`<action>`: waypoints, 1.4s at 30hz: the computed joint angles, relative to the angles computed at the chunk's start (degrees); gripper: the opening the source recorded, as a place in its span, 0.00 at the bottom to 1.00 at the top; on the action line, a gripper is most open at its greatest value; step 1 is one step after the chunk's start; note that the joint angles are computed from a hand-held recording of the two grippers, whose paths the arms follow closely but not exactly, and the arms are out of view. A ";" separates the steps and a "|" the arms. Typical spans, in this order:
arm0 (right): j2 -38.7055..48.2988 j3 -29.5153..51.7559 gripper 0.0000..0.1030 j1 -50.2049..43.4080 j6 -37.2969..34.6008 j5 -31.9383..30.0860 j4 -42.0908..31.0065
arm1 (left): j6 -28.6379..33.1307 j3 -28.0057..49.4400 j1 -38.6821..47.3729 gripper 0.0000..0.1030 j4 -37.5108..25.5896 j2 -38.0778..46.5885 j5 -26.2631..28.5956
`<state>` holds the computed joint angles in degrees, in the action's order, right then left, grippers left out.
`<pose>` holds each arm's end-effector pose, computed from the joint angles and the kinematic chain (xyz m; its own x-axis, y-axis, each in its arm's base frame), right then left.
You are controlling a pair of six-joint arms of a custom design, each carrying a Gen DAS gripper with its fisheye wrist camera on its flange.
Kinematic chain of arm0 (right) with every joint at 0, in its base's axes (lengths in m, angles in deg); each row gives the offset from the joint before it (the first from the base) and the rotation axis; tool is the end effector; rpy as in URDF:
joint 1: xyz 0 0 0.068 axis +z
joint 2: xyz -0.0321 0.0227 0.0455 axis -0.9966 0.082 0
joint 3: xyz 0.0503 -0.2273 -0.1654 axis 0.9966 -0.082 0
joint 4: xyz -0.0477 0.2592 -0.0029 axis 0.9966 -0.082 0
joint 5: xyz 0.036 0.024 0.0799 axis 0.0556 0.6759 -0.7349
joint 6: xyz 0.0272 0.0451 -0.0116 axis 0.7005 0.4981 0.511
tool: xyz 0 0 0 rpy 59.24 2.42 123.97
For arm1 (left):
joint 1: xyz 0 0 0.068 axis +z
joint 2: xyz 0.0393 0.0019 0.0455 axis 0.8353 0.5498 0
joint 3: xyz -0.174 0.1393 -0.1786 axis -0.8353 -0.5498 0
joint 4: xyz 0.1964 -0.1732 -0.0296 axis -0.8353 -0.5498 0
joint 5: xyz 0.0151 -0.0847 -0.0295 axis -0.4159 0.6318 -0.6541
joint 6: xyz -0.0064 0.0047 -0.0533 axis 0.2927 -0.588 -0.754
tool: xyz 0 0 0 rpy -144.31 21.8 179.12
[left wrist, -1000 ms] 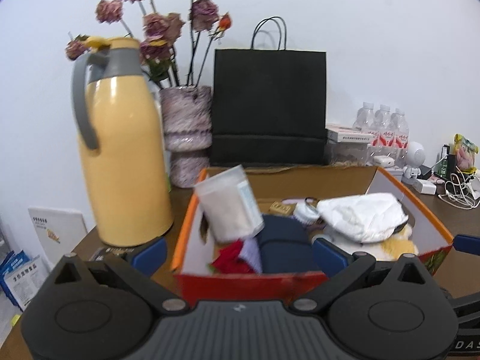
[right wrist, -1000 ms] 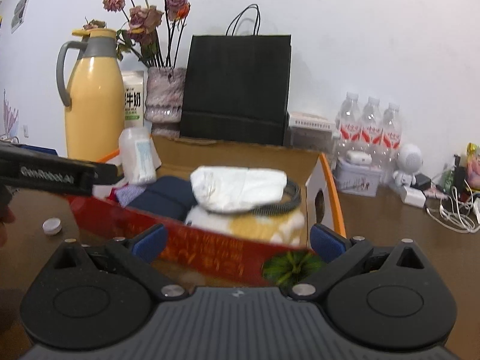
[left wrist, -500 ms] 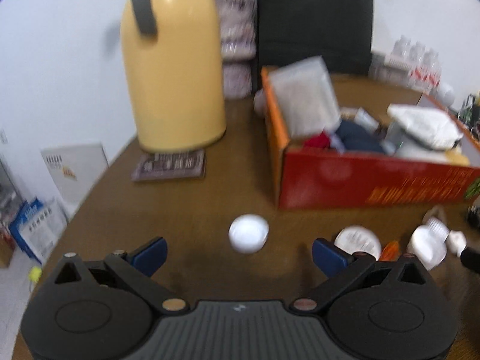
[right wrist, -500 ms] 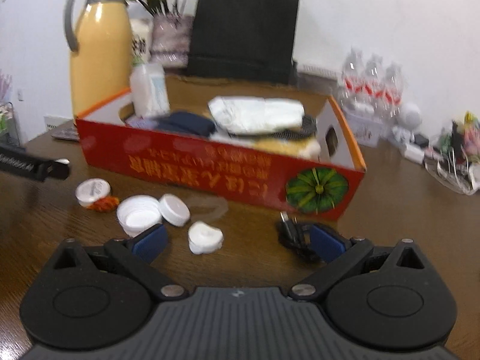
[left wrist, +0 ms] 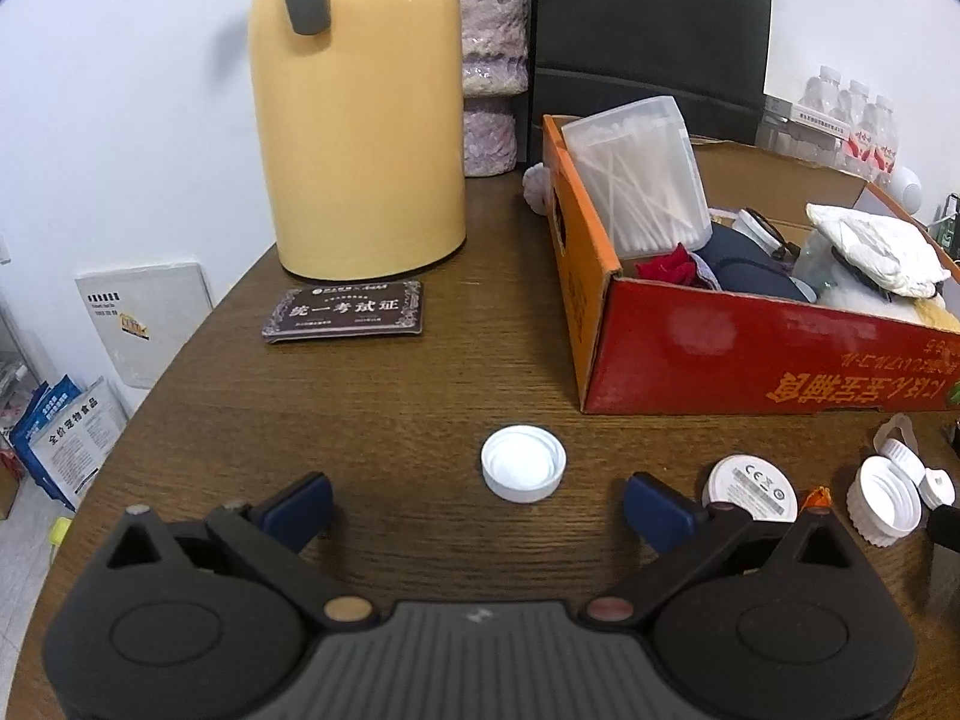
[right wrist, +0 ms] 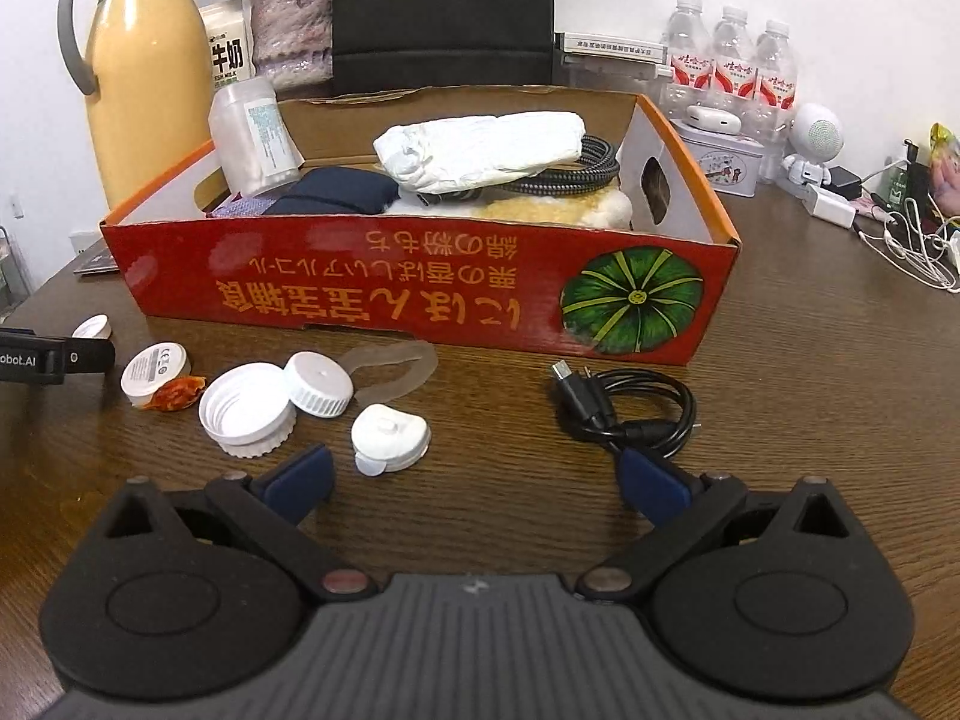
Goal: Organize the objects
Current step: 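Grasp a white cap with the left tool while the right tool grasps another white cap, then carry both white caps into the box and open both tools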
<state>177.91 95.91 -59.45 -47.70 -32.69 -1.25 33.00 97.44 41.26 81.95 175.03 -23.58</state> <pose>0.3188 0.1486 -0.0364 -0.6265 -0.1459 -0.7656 -0.2440 0.9697 0.0149 0.3092 -0.0730 -0.0191 -0.6565 -0.1118 -0.7460 -0.1766 0.9843 0.0079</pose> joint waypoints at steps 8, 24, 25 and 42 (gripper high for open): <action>-0.21 0.78 1.00 0.74 1.33 1.66 -1.27 | 0.83 -0.41 0.05 0.86 2.65 0.58 -0.08; 0.21 -4.00 0.26 2.91 -2.44 -0.69 10.31 | 2.03 -4.13 -1.14 0.26 11.74 0.64 0.98; 0.24 -4.19 0.26 2.89 -2.34 -0.51 10.93 | 1.83 -4.35 -1.17 0.26 12.28 0.68 0.55; 2.68 -7.52 0.26 3.85 -3.51 1.52 25.72 | 0.63 -9.36 -9.37 0.26 25.61 0.48 -12.84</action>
<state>180.60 88.39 -55.60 -51.21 -31.17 24.46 33.63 88.07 31.89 107.56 175.51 -36.42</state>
